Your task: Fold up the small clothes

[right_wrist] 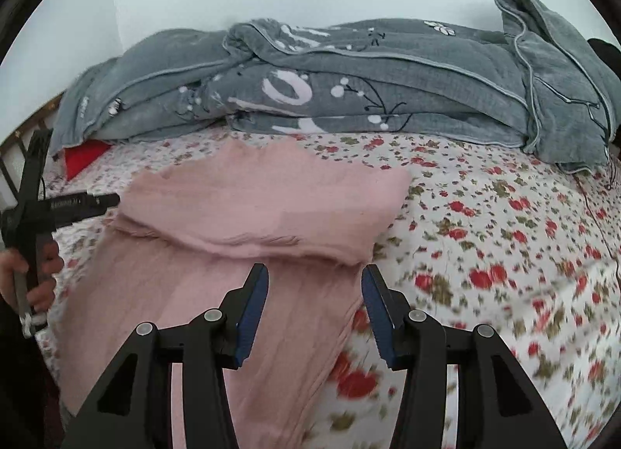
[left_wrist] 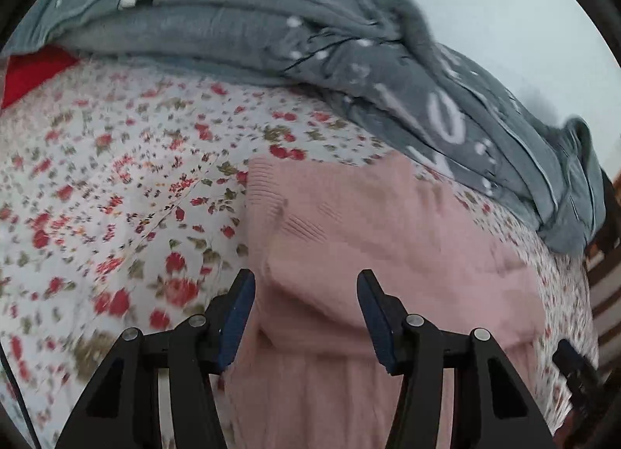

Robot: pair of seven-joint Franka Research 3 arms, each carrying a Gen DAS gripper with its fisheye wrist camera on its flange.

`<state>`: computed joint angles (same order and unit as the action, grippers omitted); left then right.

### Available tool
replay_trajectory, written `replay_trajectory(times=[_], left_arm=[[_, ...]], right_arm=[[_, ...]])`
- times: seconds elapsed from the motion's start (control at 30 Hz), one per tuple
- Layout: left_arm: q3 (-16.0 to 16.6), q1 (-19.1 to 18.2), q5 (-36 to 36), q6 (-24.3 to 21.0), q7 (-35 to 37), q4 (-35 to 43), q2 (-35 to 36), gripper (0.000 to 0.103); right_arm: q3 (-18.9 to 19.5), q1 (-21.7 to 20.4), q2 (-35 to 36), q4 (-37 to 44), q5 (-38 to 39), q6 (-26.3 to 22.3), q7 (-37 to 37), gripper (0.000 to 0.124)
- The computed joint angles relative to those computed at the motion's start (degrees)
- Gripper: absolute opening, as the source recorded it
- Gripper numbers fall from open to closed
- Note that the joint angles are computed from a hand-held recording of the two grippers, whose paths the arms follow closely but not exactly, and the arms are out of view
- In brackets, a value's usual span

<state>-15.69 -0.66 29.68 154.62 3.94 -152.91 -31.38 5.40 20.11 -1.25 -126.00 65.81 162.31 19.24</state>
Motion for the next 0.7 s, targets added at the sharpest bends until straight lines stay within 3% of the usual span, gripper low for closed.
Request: replay_trajectory(times=[0.07, 0.13, 0.23, 0.3, 0.4, 0.43, 0.5, 0.57, 0.63, 0.7], left_arm=[[1.65, 0.36, -0.86, 3.57, -0.01, -0.99, 1.22, 0.036], [2.4, 0.21, -2.16, 5.26, 0.1, -1.97, 1.4, 0.014], [0.42, 2.14, -1.81, 8.82, -2.9, -5.64, -2.97, 0.007], [-1.68, 3.1, -1.47, 9.03, -4.44, -7.1, -5.0, 0.007], [-1.93, 1.86, -1.68, 4.68, -2.13, -4.91, -1.63, 0.007], [-2.33, 1.99, -0.99, 3.94, -2.1, -4.6, -1.6, 0.007], [-2.48, 1.39, -0.09, 1.01, -1.19, -3.32, -2.18, 0.01], [-3.28, 1.17, 0.75, -4.08, -1.01, -0.83, -2.44, 0.018], [-4.99, 1.57, 4.13, -7.96, -1.12, 1.6, -2.42, 0.034], [-4.97, 0.91, 6.79, -9.33, -0.28, 3.54, -1.46, 0.039]], right_arm=[[0.19, -0.03, 1.79, 1.63, -1.31, 0.89, 1.65, 0.049], [0.5, -0.26, 3.41, 3.35, -1.78, 1.1, 2.72, 0.051], [1.44, -0.41, 4.87, 4.7, -2.24, 3.38, 2.8, 0.051], [2.14, -0.92, 5.21, 5.45, 1.78, 3.24, -1.15, 0.053], [2.47, -1.18, 6.88, 7.14, 4.03, 1.75, -3.79, 0.064], [2.39, -0.63, 8.14, 7.68, 0.01, 3.1, -0.14, 0.064], [0.5, 1.37, 10.74, 8.21, -16.53, 4.6, 14.86, 0.064], [-1.5, 2.37, 12.35, 9.48, -26.4, 1.56, 23.63, 0.06], [1.64, -1.25, 11.71, 10.01, -21.6, -0.47, 20.21, 0.058], [4.59, -4.08, 10.65, 9.96, -12.38, 0.82, 12.61, 0.058]])
